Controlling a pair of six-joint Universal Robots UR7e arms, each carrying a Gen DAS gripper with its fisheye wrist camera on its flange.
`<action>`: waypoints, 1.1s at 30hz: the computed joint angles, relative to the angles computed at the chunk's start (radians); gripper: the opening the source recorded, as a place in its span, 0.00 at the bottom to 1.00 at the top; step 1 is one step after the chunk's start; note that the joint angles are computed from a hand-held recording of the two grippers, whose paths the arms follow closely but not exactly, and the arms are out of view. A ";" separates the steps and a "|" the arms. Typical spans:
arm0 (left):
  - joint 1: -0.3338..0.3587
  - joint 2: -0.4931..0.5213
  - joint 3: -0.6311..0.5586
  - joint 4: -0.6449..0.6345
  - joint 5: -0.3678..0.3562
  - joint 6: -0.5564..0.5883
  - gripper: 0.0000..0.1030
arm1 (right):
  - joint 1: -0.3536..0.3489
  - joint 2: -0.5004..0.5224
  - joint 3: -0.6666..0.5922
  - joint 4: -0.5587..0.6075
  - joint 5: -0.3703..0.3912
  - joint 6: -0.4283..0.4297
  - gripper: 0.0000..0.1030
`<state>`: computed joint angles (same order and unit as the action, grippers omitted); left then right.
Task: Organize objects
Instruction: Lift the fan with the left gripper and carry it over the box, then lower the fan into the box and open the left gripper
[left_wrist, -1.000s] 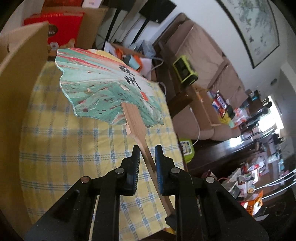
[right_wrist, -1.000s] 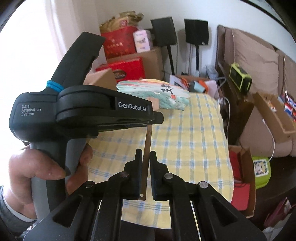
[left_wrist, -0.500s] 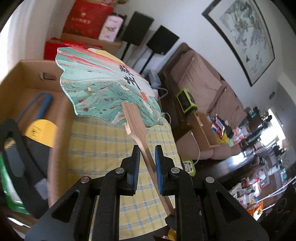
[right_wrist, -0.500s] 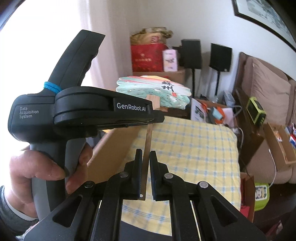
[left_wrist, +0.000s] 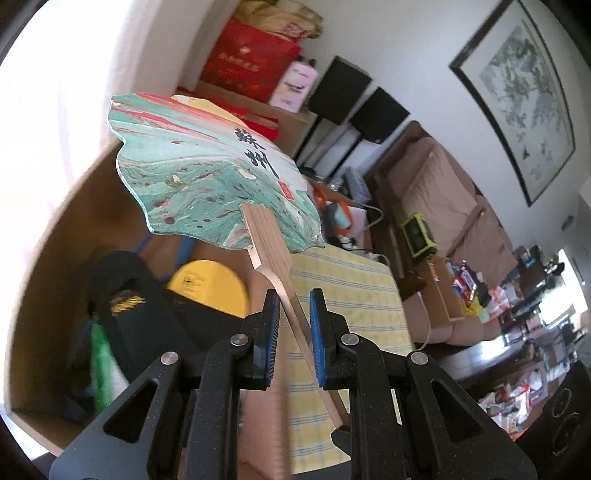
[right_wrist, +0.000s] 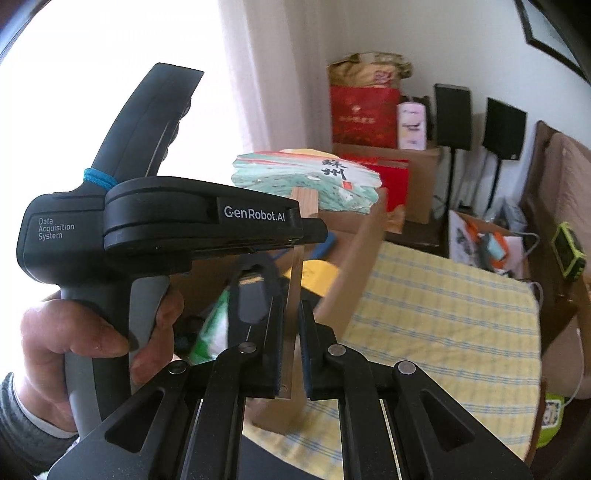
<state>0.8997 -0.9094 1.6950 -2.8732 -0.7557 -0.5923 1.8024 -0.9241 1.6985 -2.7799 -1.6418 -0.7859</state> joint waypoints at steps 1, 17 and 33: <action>0.005 -0.015 0.017 0.002 0.004 -0.007 0.14 | 0.003 0.013 -0.007 0.006 0.002 0.004 0.07; 0.100 -0.054 0.057 0.123 -0.072 -0.031 0.15 | -0.002 0.124 -0.036 0.004 -0.059 0.049 0.07; -0.016 -0.146 0.165 0.274 0.195 -0.063 0.56 | -0.016 0.071 -0.011 0.000 -0.042 0.085 0.22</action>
<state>0.8835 -1.0551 1.8599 -2.5988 -0.5610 -0.6549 1.7863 -0.8533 1.6872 -2.7795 -1.6838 -0.7006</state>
